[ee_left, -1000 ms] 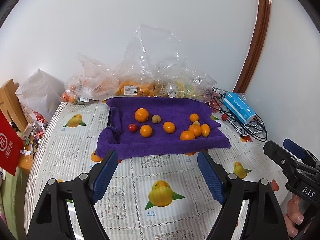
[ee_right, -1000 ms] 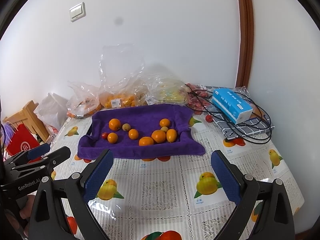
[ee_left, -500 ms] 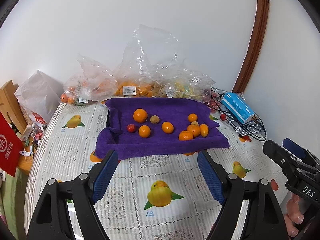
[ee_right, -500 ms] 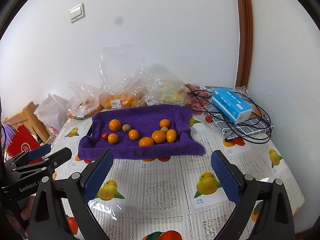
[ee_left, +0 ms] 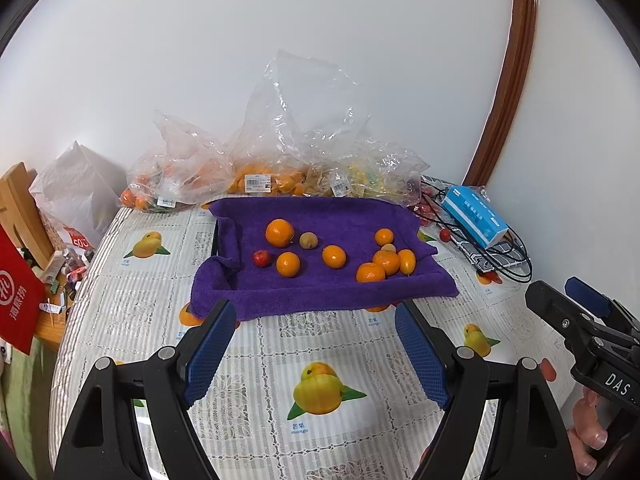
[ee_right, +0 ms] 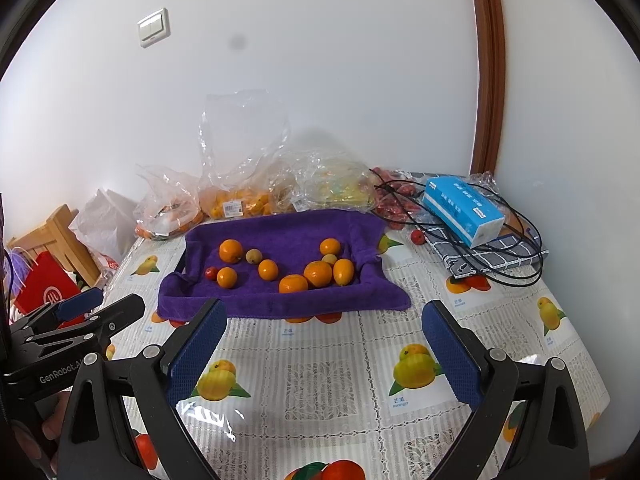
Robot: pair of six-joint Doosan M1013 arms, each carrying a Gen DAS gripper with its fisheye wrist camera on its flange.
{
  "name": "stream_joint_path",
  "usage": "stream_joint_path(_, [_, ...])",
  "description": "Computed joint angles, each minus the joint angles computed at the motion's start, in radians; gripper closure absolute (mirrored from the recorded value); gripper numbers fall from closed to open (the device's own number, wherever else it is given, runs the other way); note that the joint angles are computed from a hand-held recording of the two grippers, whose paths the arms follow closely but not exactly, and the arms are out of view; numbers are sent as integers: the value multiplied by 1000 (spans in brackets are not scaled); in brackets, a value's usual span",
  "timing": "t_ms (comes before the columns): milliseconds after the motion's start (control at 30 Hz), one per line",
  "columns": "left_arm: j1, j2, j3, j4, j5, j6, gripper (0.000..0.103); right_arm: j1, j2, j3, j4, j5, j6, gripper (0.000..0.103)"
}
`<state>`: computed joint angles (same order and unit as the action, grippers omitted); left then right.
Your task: Organize fruits
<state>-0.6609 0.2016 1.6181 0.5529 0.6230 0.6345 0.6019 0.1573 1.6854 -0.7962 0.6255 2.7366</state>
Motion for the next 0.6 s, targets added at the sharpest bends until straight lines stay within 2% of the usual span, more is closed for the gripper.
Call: stream_joint_path(600, [1, 3, -8, -9, 5, 10, 21, 1, 0, -4, 7, 4, -9, 6])
